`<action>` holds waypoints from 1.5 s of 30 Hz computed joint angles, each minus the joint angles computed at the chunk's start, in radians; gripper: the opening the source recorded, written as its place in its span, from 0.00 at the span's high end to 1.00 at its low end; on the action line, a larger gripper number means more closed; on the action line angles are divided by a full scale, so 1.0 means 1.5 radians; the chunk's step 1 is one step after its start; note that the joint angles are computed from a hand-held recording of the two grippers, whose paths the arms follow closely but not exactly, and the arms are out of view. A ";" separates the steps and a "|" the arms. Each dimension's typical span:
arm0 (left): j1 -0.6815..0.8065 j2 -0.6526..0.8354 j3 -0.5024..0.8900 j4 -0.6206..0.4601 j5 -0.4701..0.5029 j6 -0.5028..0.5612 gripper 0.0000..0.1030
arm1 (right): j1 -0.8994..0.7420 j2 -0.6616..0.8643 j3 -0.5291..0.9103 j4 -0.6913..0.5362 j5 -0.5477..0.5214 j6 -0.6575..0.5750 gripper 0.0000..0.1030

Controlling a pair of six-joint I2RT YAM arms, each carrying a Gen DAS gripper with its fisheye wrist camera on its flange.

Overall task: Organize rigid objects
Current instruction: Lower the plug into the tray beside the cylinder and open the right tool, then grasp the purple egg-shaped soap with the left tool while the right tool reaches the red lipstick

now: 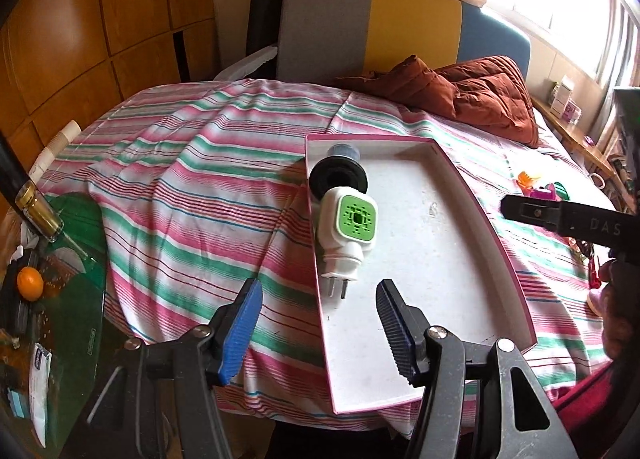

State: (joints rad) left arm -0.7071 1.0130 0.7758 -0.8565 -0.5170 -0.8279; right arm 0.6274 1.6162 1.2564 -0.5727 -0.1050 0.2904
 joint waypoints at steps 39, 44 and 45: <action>-0.161 0.650 0.542 0.184 0.316 0.273 0.35 | -0.725 -0.136 -0.140 -0.062 -0.279 -0.080 0.34; -0.183 0.765 0.702 0.136 0.352 0.253 0.18 | -0.737 -0.139 -0.150 -0.044 -0.310 -0.069 0.31; -0.186 0.784 0.730 0.127 0.354 0.249 0.14 | -0.740 -0.137 -0.151 -0.040 -0.317 -0.069 0.31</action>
